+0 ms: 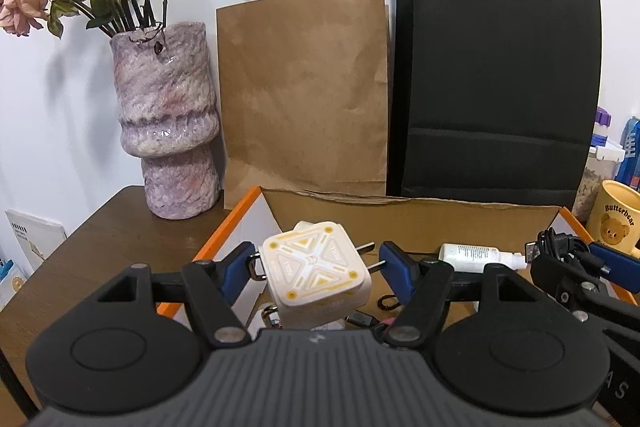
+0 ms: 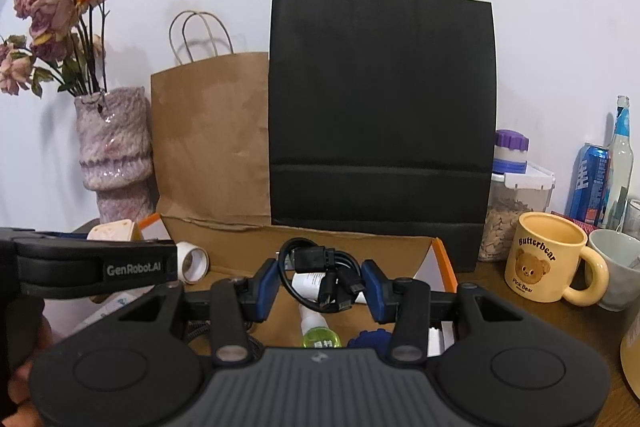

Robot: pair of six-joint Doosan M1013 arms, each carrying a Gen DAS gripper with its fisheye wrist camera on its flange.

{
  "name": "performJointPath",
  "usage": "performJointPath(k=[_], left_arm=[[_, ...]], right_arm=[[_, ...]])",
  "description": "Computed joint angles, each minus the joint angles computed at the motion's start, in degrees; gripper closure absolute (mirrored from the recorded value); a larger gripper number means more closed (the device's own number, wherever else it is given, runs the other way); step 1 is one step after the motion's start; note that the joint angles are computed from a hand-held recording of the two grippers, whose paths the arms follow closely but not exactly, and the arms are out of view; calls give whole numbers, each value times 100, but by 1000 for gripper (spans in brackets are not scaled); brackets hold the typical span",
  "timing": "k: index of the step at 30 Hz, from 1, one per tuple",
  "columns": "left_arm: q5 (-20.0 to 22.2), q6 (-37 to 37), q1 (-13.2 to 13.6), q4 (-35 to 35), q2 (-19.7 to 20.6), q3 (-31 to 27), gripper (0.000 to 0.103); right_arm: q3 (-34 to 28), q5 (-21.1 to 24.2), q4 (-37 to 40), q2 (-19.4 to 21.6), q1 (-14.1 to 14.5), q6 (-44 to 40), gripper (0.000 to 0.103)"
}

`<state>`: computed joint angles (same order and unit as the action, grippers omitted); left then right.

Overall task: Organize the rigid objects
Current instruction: 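Open the left gripper to drop the adapter while the right releases the black cable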

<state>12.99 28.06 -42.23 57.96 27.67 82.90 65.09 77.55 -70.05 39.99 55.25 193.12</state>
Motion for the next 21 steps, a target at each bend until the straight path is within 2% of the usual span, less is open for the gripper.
performJointPath(k=[4,5,6,7,8,9,10,13,15,21], left_arm=[[-17,864,23,-805,17,-45,32],[13,891,21,-818,21,-55,31],[25,697,16,-600,20,-48,22],[38,430,8,-317,15,-35,8],[16,62,7,48,2,-4,2],[-17,-301,9,405,-9,24,0],[-23,-458,10,556,-16,36,0],[79,-154,12,223,3,-15,0],[131,38,13,22,22,-48,0],[129,-67,5,144,6,-23,0]], right_arm=[[16,-69,111,-25,-17,-23,58],[23,-64,128,-32,-20,-2,57],[35,-58,142,-39,-22,18,53],[41,-46,165,-45,-25,36,47],[56,-43,165,-54,-26,61,31],[77,-39,130,-62,-22,103,17],[88,-12,79,-61,-14,137,13],[65,99,58,-45,-10,116,2],[62,122,59,-41,-13,125,0],[39,125,125,-30,-22,59,0]])
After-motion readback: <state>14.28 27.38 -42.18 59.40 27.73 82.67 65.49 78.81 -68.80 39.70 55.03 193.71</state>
